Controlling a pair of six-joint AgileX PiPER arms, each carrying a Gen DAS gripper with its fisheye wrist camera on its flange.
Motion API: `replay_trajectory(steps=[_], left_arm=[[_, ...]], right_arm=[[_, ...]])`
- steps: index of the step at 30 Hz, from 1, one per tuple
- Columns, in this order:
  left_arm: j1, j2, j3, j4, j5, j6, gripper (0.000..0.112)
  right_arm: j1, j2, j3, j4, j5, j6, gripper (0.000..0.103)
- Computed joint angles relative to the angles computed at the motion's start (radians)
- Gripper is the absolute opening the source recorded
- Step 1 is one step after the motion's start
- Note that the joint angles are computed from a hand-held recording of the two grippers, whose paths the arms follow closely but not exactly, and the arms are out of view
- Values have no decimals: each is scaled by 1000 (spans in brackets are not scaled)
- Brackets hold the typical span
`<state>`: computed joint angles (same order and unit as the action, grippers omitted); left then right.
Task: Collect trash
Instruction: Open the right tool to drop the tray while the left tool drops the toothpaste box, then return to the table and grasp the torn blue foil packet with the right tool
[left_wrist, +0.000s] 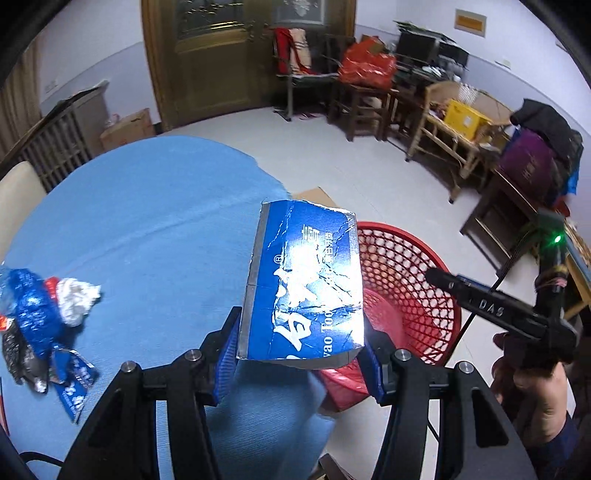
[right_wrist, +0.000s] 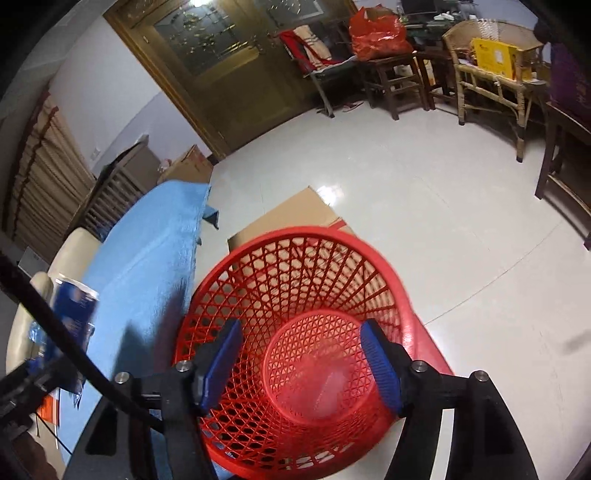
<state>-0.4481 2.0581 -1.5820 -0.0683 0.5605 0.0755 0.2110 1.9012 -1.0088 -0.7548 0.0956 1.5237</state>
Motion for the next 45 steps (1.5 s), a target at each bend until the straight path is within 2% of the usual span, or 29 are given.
replay_trajectory(steps=[6,8,10,11,12,14,18,22,26,34,41,45], left_arm=[[-43,63,-79,-13,53,12,60],[-54,93,-124,-20,83,14,60],[-62,133,-185,-30,122,12,65],[-59,151,-214,-48,147,27,73],[-58,171,-250,-59,177,33,76],[-49,181,-278,-88,203,46,76],[-10,125,-198,-124,149,68,76],[49,55,-79,-132,79,74,77],[139,-23,72,-153,5,101,77],[369,-140,323,-263,-103,218,78],[606,-174,435,-439,-134,392,78],[724,-170,458,-511,-132,474,78]], right_arm=[[1,-88,69,-309,13,321,70],[-1,-116,89,-357,22,377,70],[-2,-140,105,-402,28,432,70],[-2,-152,112,-401,34,436,70],[-3,-161,117,-393,39,433,70],[-2,-179,126,-364,48,410,70],[16,-198,133,-324,69,371,70],[45,-172,100,-182,77,231,70],[97,-128,44,-111,86,160,70],[217,19,-183,285,154,-270,70],[340,196,-489,571,276,-609,70],[391,356,-785,732,407,-822,70]])
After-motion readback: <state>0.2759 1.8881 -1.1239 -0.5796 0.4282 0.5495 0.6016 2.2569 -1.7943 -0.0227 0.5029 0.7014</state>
